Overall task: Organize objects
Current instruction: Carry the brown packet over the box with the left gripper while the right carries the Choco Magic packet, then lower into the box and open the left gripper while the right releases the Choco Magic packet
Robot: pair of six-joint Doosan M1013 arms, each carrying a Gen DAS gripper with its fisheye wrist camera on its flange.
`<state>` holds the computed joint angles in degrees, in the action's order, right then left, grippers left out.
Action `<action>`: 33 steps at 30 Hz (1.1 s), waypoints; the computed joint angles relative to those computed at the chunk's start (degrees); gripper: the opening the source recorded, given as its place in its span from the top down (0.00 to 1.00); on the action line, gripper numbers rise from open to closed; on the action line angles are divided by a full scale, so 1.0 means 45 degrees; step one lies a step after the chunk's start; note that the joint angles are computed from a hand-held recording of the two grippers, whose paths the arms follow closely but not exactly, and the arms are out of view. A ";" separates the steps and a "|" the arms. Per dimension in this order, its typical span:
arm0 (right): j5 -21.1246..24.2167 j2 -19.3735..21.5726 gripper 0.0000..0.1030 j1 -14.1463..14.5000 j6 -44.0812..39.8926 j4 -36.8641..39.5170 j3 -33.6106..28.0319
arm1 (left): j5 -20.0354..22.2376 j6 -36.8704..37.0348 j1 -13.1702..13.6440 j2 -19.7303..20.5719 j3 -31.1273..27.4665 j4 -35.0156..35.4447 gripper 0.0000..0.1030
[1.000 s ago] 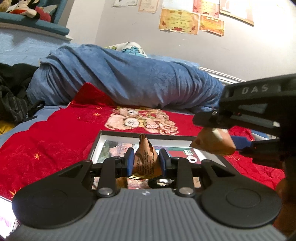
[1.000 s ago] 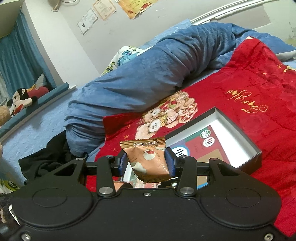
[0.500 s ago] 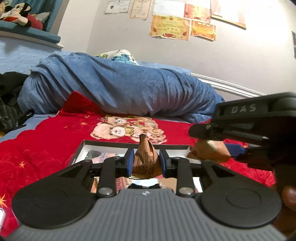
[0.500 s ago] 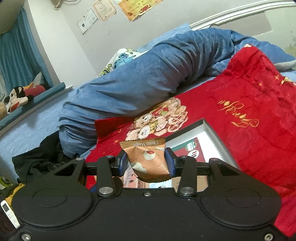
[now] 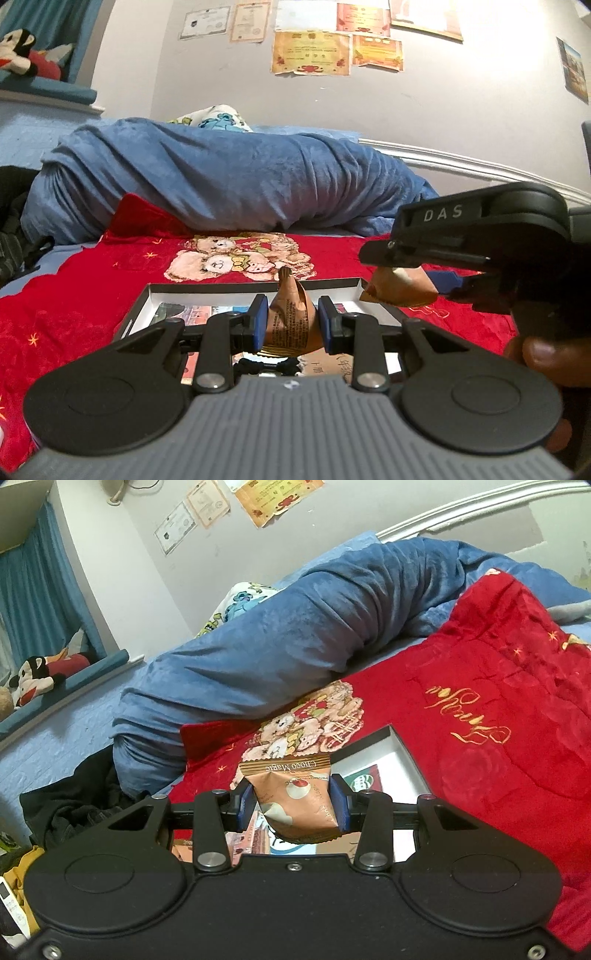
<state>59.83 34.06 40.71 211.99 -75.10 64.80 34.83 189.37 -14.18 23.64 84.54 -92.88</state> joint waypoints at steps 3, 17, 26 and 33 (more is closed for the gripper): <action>-0.0016 -0.0108 0.60 -0.0026 0.0569 -0.0423 0.0373 | -0.0340 0.1039 -0.0163 -0.0038 0.0166 -0.0731 0.68; -0.0666 -0.0449 0.60 -0.0301 0.2555 -0.0912 0.1527 | -0.0392 0.1256 -0.0498 0.0392 -0.0235 -0.0860 0.68; -0.1066 -0.0056 0.60 -0.0432 0.1409 0.0065 0.0953 | 0.0194 -0.1290 -0.0429 0.0754 -0.0762 0.1953 0.68; -0.0963 0.0268 0.60 -0.0425 0.0741 0.0520 0.0423 | -0.0241 -0.3394 -0.0459 0.1029 -0.1277 0.3822 0.68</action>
<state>55.50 35.27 38.80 215.32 -72.76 66.70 33.74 174.10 -16.25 28.27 78.79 -75.68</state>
